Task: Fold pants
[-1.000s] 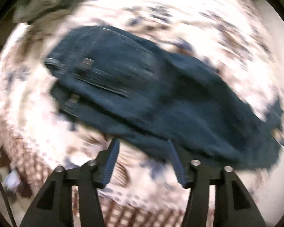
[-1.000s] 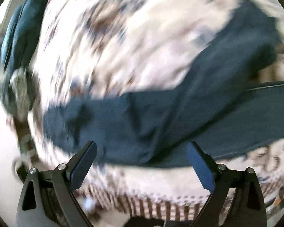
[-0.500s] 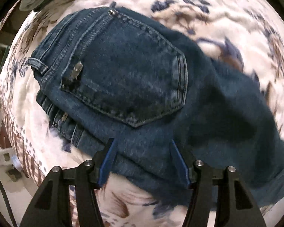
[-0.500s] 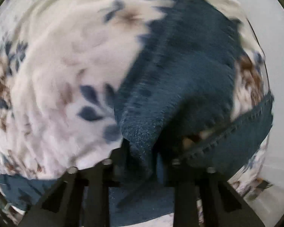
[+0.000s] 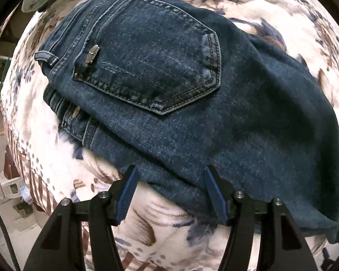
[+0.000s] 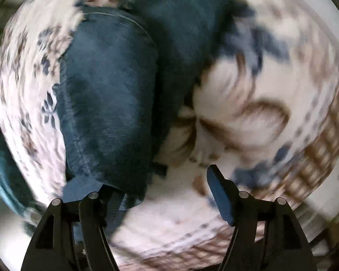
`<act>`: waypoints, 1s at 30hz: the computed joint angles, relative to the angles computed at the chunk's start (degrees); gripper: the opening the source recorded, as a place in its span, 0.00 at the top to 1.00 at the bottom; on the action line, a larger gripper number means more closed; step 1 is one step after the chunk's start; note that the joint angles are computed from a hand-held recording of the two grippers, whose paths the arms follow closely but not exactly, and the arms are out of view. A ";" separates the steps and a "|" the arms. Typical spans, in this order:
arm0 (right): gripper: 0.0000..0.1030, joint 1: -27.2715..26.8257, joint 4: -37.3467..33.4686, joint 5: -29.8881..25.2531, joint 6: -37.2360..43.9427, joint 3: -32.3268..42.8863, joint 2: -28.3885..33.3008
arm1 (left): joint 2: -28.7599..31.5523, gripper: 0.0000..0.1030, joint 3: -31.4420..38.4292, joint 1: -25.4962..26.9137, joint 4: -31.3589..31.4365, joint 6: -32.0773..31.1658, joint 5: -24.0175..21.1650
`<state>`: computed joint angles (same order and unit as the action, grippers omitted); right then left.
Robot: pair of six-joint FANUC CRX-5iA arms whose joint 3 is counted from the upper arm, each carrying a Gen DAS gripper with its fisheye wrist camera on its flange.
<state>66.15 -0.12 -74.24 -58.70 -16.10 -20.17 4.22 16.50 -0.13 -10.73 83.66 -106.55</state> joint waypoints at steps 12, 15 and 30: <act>0.27 -2.40 -1.61 -2.63 14.89 16.34 9.38 | 0.00 0.44 2.84 -7.40 -2.14 4.85 -4.30; 0.27 -10.85 -2.93 -13.28 32.87 25.48 17.49 | -0.36 0.44 3.35 -10.69 -4.15 5.64 -4.62; 0.94 -12.58 6.33 -28.62 38.43 26.54 14.81 | 0.33 0.44 6.36 -15.81 -2.49 6.16 -6.46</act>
